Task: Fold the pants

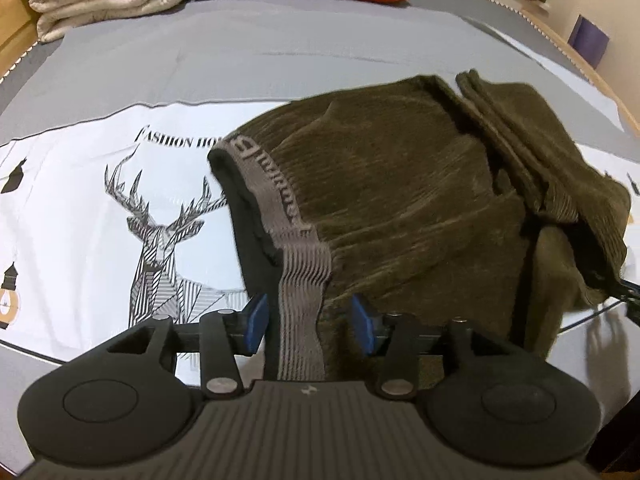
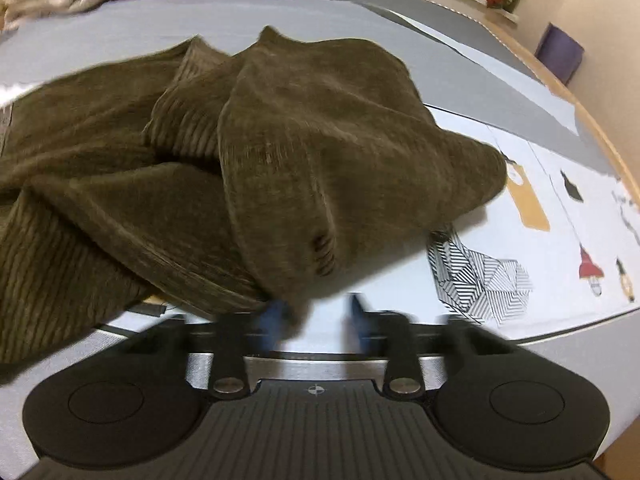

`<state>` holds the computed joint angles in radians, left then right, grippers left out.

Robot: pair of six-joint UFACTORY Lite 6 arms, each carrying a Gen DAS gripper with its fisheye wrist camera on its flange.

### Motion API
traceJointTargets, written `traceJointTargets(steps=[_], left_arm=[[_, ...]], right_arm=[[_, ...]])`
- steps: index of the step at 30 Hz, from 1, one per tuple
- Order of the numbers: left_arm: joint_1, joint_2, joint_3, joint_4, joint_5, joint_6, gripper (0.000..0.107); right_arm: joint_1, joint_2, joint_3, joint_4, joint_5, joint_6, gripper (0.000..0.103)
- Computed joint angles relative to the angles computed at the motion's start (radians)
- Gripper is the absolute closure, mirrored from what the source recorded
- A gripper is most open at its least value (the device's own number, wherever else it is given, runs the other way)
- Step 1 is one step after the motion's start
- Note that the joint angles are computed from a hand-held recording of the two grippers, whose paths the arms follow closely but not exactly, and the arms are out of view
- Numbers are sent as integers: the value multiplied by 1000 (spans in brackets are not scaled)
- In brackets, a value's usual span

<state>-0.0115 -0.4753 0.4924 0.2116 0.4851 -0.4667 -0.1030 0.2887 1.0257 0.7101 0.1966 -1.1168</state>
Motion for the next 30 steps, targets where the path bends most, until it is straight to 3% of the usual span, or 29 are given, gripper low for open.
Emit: traceJointTargets(steps=[3,6,9,11,13,16,18,19,20,24,30], left_arm=[[-41,21,41,15,9,-48,57],[-93,46,84,16,9,-74,57],[-157,77,126,4,-2,-91,56],[-202,105,148,9,-18,-110,54],[-245,144,169,33,-25,-143,54],[-294,198,194,90,-36,-213,54],[-304,229,212,103,-41,-232,53],[-306,238,220,109,-40,-239,53],[-310,245,230,118,-35,-255,53],[-297,261,255,115,-19,-272,50],[-260,231,261,69,12,-212,46]], right_arm=[[-106,-42,22,194,83,-233,97],[-239,-65,90,230,208,-295,103],[-371,-6,224,109,286,-190,103],[-442,125,382,-63,411,-20,103],[-490,201,467,-73,523,-9,103],[-483,137,356,79,476,-260,96],[-459,121,328,157,497,-375,73],[-437,101,299,205,496,-429,54],[-416,82,268,246,486,-476,45],[-268,73,244,294,407,-517,45],[-6,172,281,225,130,-407,44]])
